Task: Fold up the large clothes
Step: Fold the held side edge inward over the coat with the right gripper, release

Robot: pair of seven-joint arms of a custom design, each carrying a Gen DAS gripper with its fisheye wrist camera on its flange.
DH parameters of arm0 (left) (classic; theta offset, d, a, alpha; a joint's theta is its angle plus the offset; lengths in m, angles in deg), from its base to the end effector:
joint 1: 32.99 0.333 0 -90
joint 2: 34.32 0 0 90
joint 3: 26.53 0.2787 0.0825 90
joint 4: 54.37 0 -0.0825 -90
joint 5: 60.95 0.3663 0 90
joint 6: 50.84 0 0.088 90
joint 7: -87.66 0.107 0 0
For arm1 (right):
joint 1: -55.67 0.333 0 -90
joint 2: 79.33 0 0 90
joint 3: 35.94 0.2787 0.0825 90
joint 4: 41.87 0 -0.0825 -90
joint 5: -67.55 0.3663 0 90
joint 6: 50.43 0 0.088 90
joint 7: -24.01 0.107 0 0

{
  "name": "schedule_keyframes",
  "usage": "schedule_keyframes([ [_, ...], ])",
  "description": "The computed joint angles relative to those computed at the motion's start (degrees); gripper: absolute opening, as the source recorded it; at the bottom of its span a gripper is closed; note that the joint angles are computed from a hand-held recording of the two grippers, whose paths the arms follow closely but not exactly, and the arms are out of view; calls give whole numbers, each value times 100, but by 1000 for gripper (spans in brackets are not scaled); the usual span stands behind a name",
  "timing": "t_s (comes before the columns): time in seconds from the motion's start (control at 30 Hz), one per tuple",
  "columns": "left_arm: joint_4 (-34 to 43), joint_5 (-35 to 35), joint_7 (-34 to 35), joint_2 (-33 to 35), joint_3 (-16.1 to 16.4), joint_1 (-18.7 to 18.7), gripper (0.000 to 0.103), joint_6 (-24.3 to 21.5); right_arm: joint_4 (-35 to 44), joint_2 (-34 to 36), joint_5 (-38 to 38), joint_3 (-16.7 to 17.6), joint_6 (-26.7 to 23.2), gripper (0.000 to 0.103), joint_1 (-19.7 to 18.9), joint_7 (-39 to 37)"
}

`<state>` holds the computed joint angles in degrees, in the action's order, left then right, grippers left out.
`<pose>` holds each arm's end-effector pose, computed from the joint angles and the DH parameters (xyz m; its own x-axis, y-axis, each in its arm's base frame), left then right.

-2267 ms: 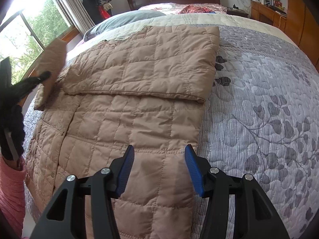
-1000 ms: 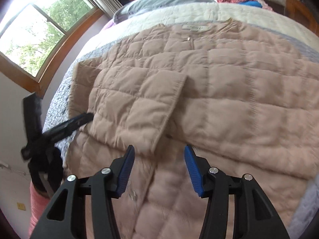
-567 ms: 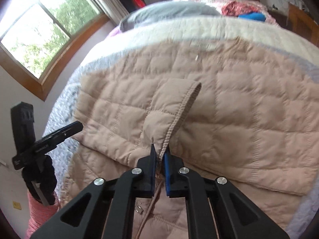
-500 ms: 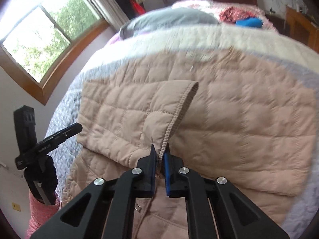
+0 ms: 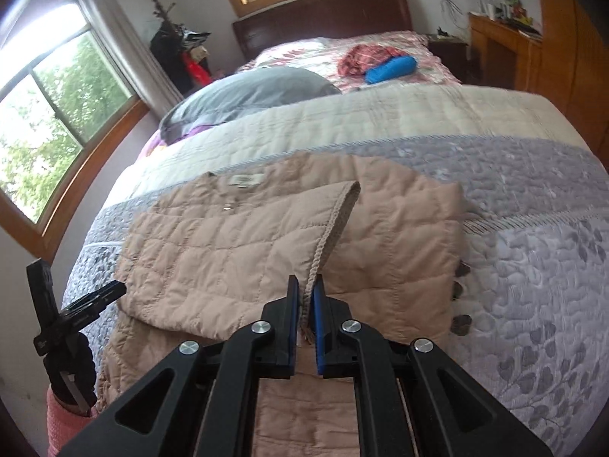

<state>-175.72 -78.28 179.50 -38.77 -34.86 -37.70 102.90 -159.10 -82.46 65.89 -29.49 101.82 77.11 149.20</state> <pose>0.5460 -0.1184 0.4906 -0.1104 -0.9653 0.2365 -0.8179 -0.0469 -0.5735 0.5035 0.2685 0.5115 -0.0022 -0.9444 -0.3289 -0.8322 0.1841 -0.5230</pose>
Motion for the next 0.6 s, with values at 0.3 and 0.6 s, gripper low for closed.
schedule_keyframes([
  [0.3, 95, 566, -326, 423, -28, 0, 43, -6, 6, 670, 561, -13, -40, 8, -98, -270],
  [0.6, 13, 1324, -761, 147, -42, -15, 44, -170, -130, 370, -1319, -46, -145, 15, 60, 1243],
])
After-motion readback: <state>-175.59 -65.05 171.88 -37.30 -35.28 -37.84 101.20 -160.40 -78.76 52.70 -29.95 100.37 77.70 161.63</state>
